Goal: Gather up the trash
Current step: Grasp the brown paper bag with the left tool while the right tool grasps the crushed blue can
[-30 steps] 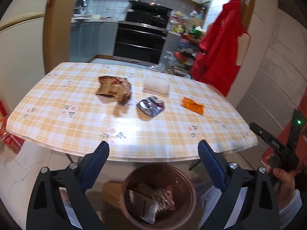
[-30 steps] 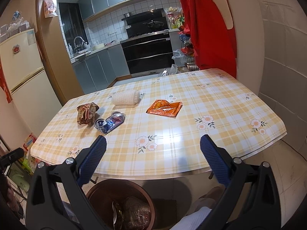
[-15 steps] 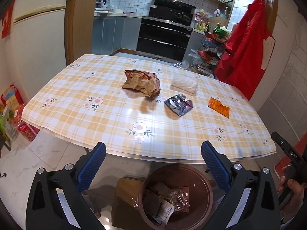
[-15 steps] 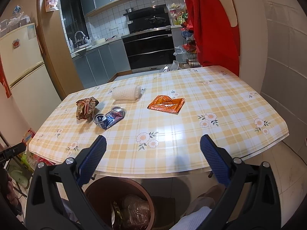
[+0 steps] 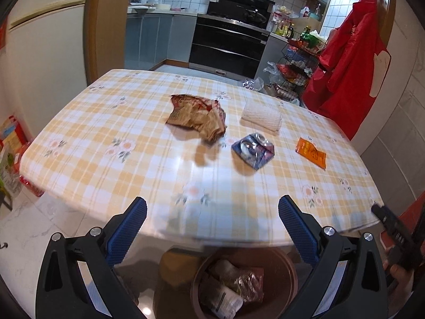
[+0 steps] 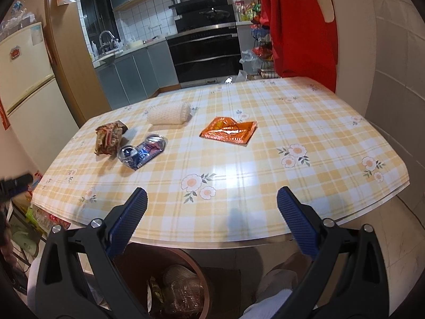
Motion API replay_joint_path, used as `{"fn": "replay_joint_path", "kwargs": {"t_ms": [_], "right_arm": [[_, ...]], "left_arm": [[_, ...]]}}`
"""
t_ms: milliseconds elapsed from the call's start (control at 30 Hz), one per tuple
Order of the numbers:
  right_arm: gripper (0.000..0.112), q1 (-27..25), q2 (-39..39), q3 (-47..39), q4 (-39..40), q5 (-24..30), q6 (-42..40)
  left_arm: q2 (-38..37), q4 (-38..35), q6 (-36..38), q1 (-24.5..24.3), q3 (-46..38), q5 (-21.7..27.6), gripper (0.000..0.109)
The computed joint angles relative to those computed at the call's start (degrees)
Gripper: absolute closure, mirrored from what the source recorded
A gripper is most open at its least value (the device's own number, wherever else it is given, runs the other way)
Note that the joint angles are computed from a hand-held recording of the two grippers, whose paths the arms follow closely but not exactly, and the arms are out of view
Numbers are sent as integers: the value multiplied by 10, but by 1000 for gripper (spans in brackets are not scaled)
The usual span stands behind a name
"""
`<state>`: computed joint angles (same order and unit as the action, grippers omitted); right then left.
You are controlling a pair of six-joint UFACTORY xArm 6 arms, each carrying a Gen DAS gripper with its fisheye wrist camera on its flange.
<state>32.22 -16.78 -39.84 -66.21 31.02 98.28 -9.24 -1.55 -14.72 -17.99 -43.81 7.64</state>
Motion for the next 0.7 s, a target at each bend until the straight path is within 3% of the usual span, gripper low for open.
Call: {"fn": "replay_joint_path", "kwargs": {"t_ms": [167, 300, 433, 667, 700], "right_arm": [[16, -35, 49, -17, -1, -41, -1], [16, -63, 92, -36, -7, -72, 3], [16, -83, 128, -56, -8, -93, -4], [16, -106, 202, -116, 25, -119, -75], [16, -108, 218, -131, 37, -126, -100]], "left_arm": [[133, -29, 34, 6, -140, 12, 11], [278, 22, -7, 15, -319, 74, 11], [408, 134, -81, 19, -491, 137, 11], [589, 173, -58, 26, -746, 254, 12], [596, 160, -43, 30, -750, 249, 19]]}}
